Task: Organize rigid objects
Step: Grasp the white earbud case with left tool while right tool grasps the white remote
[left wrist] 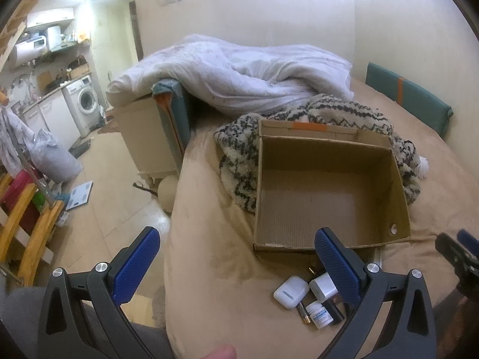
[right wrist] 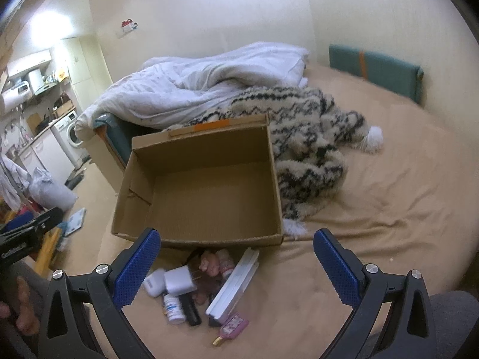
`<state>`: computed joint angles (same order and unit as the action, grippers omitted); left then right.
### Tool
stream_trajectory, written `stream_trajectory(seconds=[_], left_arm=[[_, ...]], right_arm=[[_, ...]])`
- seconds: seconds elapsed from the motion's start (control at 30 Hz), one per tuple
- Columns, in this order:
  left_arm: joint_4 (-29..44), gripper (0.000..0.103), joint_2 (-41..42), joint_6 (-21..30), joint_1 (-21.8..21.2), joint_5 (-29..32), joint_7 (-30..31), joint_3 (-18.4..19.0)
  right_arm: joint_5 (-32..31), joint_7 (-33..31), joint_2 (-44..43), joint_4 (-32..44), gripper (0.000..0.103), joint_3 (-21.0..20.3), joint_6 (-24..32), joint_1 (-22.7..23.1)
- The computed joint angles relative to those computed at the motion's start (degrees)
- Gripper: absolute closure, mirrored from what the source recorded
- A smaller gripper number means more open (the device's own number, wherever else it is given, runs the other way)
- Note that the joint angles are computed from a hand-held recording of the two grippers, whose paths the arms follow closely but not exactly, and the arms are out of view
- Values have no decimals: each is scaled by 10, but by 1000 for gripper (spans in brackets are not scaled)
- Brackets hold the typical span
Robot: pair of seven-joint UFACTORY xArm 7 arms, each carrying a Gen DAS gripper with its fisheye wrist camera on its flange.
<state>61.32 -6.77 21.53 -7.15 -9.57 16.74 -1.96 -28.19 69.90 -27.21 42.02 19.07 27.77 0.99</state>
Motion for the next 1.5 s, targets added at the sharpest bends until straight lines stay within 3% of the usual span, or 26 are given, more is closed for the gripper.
stream_trajectory(seconds=[0.1, 0.27, 0.37, 0.47, 0.53, 0.6, 0.7, 0.8, 1.07, 1.13, 1.2, 1.27, 1.4, 1.5], left_arm=[[46, 0, 34, 54, 5, 23, -15, -3], [136, 0, 117, 183, 13, 58, -65, -6], [153, 0, 146, 224, 18, 57, -84, -5], [184, 1, 179, 285, 24, 45, -99, -6], [198, 2, 194, 307, 25, 42, -105, -7], [212, 3, 210, 325, 21, 58, -115, -6], [260, 11, 254, 377, 13, 75, -109, -11], [308, 13, 300, 422, 0, 96, -80, -18], [337, 13, 332, 437, -28, 116, 13, -30], [334, 13, 338, 438, -32, 115, 22, -29], [328, 14, 343, 426, -39, 124, 19, -24], [326, 18, 346, 419, -38, 123, 17, -22], [354, 27, 371, 451, -29, 97, 22, -25], [349, 32, 373, 444, -29, 99, 31, -25]], right_arm=[[69, -35, 3, -17, 0, -50, -21, 35], [303, -141, 30, -48, 0, -175, -32, 130], [437, -225, 66, -40, 19, -231, -19, 181], [500, -279, 118, -9, 28, -239, 5, 192], [524, -315, 154, 22, 41, -236, 32, 191], [557, -355, 190, 53, 43, -231, 55, 189], [545, -360, 226, 85, 44, -209, 76, 171], [539, -365, 247, 98, 53, -189, 84, 149], [600, -421, 239, 81, 60, -157, 86, 102], [595, -425, 242, 86, 69, -153, 90, 99], [564, -407, 242, 91, 71, -149, 94, 96], [554, -399, 233, 85, 76, -149, 90, 93], [592, -413, 207, 60, 79, -158, 76, 89], [549, -381, 188, 48, 80, -158, 83, 81]])
